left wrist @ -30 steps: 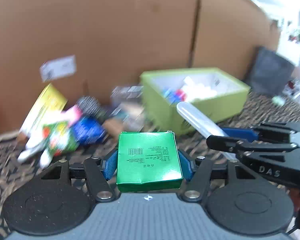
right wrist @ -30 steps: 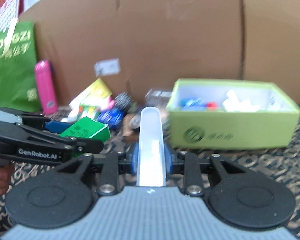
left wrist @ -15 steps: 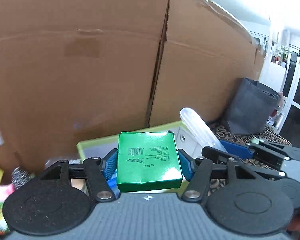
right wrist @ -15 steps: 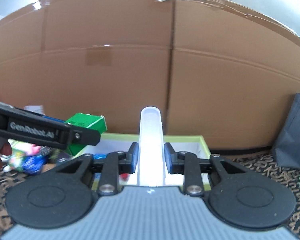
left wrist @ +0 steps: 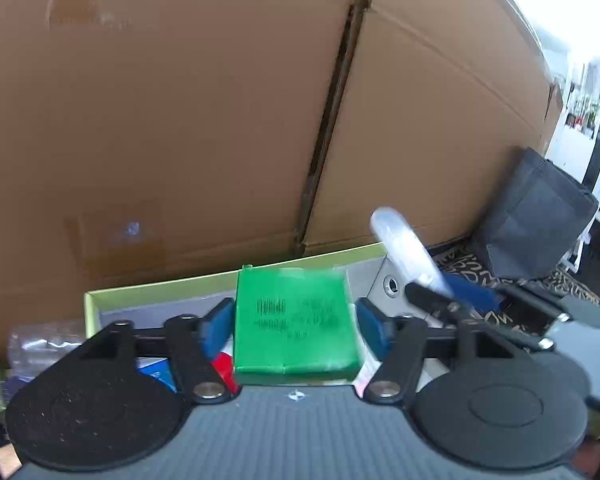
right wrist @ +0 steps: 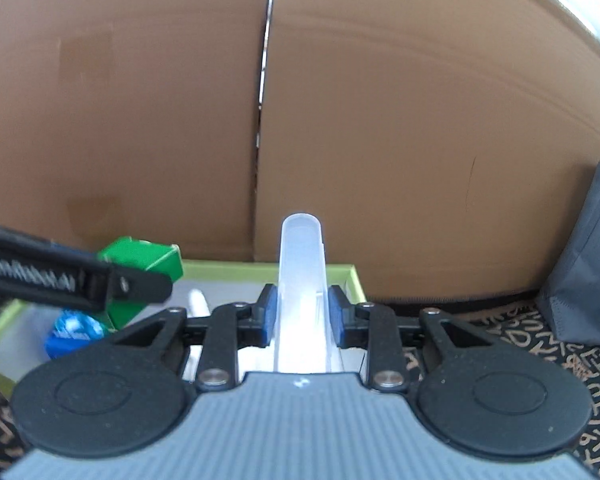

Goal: Organize objects
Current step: 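Carry green box and clear tube into the lime-green box and release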

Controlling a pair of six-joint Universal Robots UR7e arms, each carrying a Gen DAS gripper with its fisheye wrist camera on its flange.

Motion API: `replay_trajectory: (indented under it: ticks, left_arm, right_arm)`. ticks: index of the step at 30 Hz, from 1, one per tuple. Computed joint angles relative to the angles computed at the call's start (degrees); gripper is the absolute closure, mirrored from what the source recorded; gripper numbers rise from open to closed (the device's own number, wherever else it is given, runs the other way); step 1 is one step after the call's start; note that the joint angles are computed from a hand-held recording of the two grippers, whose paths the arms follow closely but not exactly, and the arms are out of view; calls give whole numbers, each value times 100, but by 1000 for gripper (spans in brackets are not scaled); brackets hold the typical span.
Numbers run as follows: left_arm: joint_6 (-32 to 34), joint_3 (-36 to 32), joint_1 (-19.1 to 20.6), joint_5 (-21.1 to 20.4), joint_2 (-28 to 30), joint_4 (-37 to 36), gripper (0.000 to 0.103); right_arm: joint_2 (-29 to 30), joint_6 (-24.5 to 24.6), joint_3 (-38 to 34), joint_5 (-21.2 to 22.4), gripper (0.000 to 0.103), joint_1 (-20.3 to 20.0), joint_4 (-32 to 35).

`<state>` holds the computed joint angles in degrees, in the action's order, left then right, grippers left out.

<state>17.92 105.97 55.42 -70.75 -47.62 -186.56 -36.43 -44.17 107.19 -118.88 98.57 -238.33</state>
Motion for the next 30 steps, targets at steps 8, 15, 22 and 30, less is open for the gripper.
replay_trajectory:
  ticks: [8, 15, 22, 30]
  left_arm:
    - [-22, 163, -50, 173, -30, -240, 8]
    - [399, 972, -400, 876, -594, -1069, 8]
    - [19, 1904, -711, 1517, -1590, -815, 7]
    - [-117, 2685, -856, 2194, -2348, -933, 7]
  right_arm:
    - [-47, -163, 251, -45, 34, -101, -66]
    - [-149, -194, 886, 185, 0, 249, -1224]
    - [-133, 208, 1178, -578, 0, 871, -1337]
    - [50, 937, 1492, -960, 0, 1407, -1116]
